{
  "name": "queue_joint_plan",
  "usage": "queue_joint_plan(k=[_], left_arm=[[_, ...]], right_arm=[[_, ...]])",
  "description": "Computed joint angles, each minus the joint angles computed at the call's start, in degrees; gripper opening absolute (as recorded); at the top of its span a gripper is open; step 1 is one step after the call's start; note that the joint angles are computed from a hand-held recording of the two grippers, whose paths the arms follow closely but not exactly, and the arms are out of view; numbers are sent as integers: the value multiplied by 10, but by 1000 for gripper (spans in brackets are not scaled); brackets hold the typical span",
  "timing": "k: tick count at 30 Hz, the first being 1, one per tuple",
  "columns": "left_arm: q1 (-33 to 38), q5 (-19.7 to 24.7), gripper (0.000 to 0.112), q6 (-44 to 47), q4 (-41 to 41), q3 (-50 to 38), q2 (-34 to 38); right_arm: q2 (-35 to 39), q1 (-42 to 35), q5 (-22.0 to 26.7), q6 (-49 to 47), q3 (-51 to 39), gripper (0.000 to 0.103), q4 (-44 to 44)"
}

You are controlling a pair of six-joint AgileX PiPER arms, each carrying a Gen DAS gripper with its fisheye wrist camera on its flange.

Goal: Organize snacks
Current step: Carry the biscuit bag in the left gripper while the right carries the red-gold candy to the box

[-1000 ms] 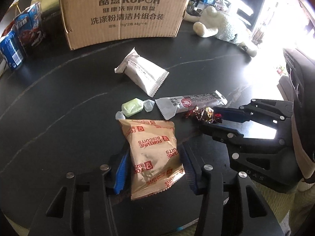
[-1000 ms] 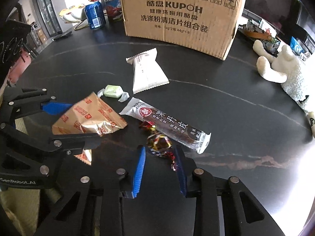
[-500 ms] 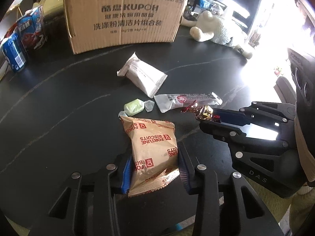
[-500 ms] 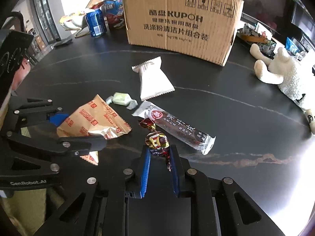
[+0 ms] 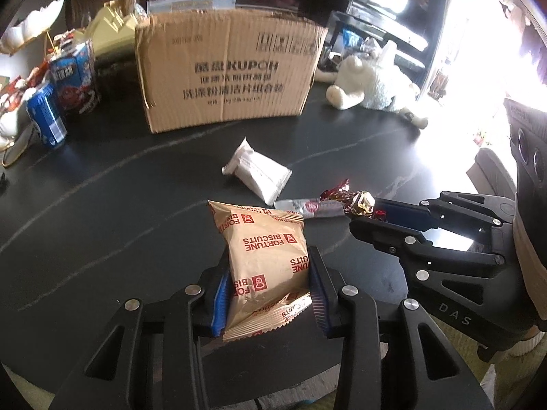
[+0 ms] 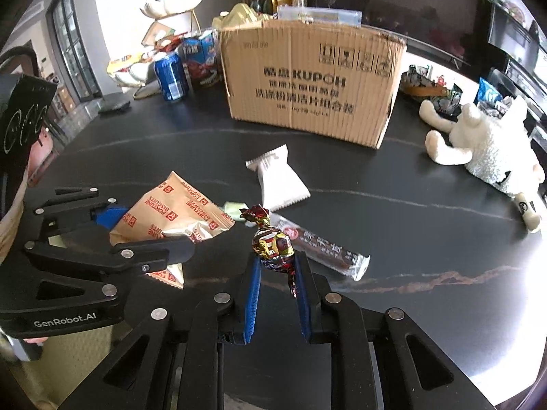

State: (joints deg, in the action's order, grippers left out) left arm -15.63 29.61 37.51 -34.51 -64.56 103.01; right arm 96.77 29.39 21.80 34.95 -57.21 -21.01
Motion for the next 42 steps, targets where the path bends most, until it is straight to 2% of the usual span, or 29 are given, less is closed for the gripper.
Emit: queue_joint_plan(k=[8,19,30,42], left_arm=[[13,0,39,3,9,-19,-28],[31,26,39,-26,45,-119,-20],[44,76,39,-99,96,-284,41],[47,165,39,-162,148,-503,143]], right_arm=[[-22,6,2,53,-17,21,-21],[-16,7,31,103,-98,21,-69],[36,-27,72,34,-234,21,-15],[119,-60,158,-61,-420,21,47]])
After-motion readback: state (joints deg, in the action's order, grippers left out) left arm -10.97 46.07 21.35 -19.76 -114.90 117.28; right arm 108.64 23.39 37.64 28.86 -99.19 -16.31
